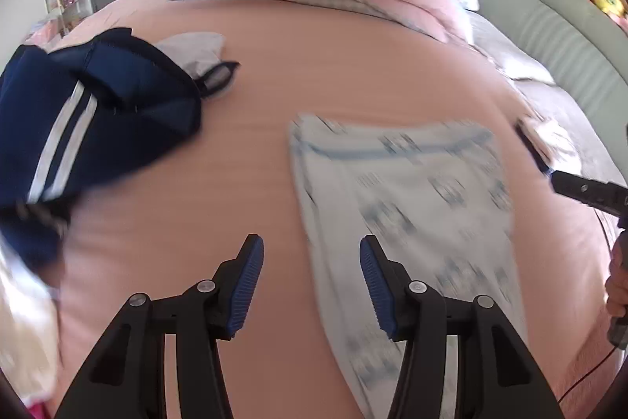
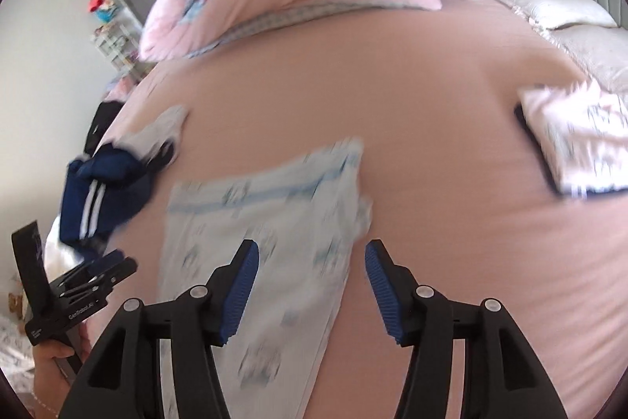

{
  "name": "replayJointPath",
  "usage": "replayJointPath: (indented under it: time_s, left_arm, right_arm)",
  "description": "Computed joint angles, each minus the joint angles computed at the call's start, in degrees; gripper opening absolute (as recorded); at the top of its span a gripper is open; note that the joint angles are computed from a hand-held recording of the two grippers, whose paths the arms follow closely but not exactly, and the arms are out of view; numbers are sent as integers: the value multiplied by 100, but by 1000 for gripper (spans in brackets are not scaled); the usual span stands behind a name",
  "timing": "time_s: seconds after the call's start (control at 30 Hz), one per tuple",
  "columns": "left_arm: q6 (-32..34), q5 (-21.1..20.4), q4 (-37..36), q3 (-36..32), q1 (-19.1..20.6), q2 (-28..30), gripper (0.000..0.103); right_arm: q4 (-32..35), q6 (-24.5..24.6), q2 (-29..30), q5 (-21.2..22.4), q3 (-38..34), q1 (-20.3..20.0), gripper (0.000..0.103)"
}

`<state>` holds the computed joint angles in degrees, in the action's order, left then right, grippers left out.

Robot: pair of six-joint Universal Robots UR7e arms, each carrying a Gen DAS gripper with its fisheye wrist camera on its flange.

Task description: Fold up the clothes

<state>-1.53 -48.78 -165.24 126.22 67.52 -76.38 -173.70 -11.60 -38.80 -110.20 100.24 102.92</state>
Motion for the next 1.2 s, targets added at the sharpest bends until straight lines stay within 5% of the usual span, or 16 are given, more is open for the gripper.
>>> replayJointPath:
  time_s: [0.17,0.27,0.33,0.43,0.5,0.7,0.8,0.83,0.9,1.1,1.2]
  left_arm:
    - [-1198,-784,89,1013,-181,-652,48]
    - [-1681,-630,215,1508,-498,-830,48]
    - [-2091,-39,678,1730,-798,-930,48]
    - [-2796,354,1084,1994,-1070,-1208,49]
    - [-3090,163,997,2102,-1104,-1409,49]
    - [-2908,-1237,-225,2275,-539,-1367,48]
    - [-2806,-1225,-591,2308,-524,-1152,48]
    - [-2779,-1271,-652,2288,-498,-1097,44]
    - [-2778,-1471,-600,2195,-414,-1073,21]
    - [-3025,-1464,-429,2288,-575,-1333,17]
    - [-2982,-1519,-44,2252,-717,-1595,17]
  right_arm:
    - [-239,-153,-217,-79,1276,145,56]
    - [-547,-83,-86,-375,1786,224,56]
    - [-941,-77,42,-679,2029,315,56]
    - [-1309,298,-133,-527,2343,222,56]
    - [-1322,744,-334,-302,2480,98,56]
    - [-699,820,-514,670,2517,-324,57]
    - [-869,777,-394,821,2496,-377,51]
    - [-736,766,-397,899,2438,-387,34]
    - [-541,895,-452,998,2377,-392,23]
    - [-456,1072,-599,1053,2406,-282,16]
    - [-40,1271,-923,1466,2419,-342,15]
